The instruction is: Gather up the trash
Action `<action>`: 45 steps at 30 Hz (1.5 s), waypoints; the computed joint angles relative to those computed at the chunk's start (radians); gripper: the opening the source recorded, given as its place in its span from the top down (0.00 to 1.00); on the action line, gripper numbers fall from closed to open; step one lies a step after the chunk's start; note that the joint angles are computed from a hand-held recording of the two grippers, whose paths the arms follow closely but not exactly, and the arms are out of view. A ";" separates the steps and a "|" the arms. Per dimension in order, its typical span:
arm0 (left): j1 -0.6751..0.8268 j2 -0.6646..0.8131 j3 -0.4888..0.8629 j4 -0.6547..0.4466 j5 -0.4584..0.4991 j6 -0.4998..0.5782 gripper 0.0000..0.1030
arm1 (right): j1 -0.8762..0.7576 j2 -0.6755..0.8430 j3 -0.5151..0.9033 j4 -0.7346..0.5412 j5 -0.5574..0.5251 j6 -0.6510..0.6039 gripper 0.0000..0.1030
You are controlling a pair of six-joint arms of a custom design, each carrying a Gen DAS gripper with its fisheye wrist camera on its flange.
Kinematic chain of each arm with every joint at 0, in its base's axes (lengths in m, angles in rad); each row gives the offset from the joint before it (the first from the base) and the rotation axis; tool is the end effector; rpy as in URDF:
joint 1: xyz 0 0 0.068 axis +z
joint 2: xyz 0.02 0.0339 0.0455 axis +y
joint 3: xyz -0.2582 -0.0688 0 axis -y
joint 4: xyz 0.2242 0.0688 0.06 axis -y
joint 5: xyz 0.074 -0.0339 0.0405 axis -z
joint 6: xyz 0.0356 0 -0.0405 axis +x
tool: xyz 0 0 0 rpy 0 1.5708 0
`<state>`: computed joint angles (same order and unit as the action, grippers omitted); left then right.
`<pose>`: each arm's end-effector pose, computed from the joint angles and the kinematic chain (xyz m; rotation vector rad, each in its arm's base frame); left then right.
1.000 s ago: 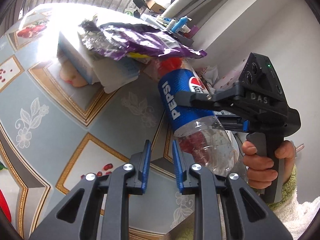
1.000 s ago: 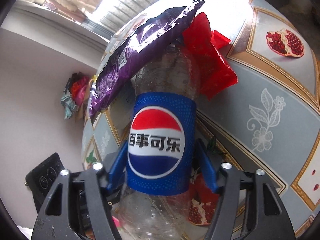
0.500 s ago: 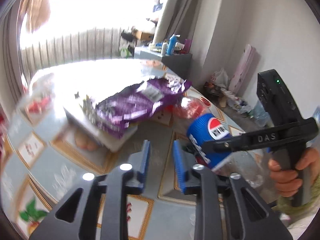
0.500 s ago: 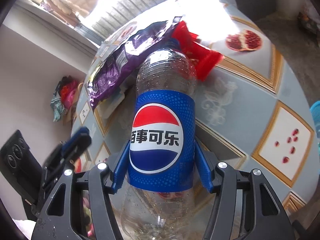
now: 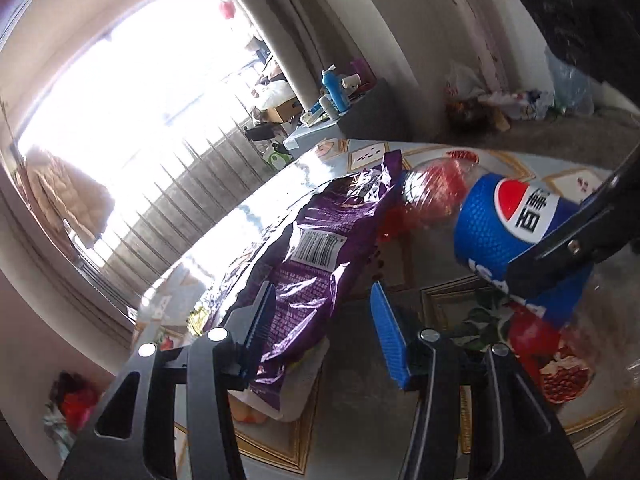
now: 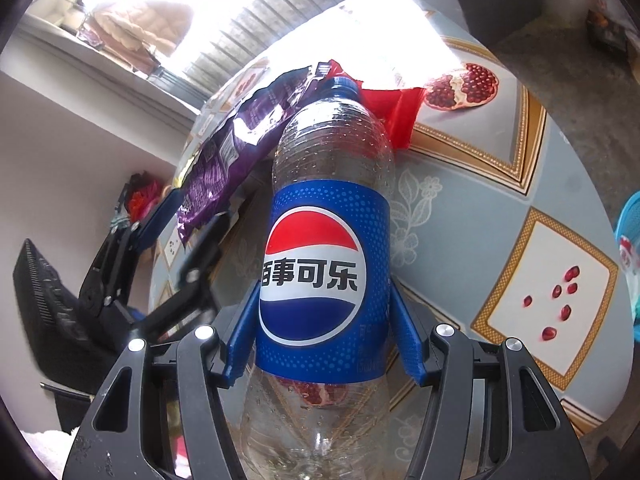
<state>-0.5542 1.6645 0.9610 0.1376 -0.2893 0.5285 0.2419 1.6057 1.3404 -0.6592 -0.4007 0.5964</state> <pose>0.2989 -0.1730 0.2133 0.9459 1.9022 0.2935 0.3126 0.0914 0.2854 0.2830 2.5778 0.8326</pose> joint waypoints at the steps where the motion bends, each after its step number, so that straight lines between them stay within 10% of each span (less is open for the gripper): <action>1: -0.009 0.025 -0.001 0.040 -0.035 0.039 0.53 | -0.025 -0.019 -0.021 -0.003 -0.024 -0.016 0.45; 5: -0.024 0.076 -0.028 0.175 -0.105 0.156 0.55 | -0.042 -0.036 -0.053 0.024 -0.053 -0.014 0.45; 10: -0.032 0.065 -0.078 0.315 -0.160 0.248 0.91 | -0.051 -0.058 -0.084 0.046 -0.069 -0.004 0.45; 20: 0.106 -0.050 -0.019 0.464 -0.184 0.377 0.98 | -0.077 -0.113 -0.159 0.087 -0.087 -0.012 0.45; 25: 0.236 -0.262 0.173 -0.064 0.013 0.036 0.99 | -0.105 -0.148 -0.205 0.105 -0.113 -0.016 0.45; 30: 0.527 -0.342 0.447 -0.715 0.729 -0.333 0.99 | -0.125 -0.159 -0.226 0.113 -0.132 -0.023 0.45; 35: 0.749 -0.241 0.577 -1.079 1.284 -0.385 0.99 | -0.108 -0.158 -0.212 0.112 -0.118 0.002 0.45; 40: 0.751 -0.177 0.451 -1.225 1.287 -0.295 0.96 | -0.097 -0.162 -0.216 0.119 -0.108 0.017 0.45; 45: 0.615 -0.270 0.140 -0.914 0.816 -0.412 0.63 | -0.097 -0.178 -0.223 0.107 -0.103 0.022 0.45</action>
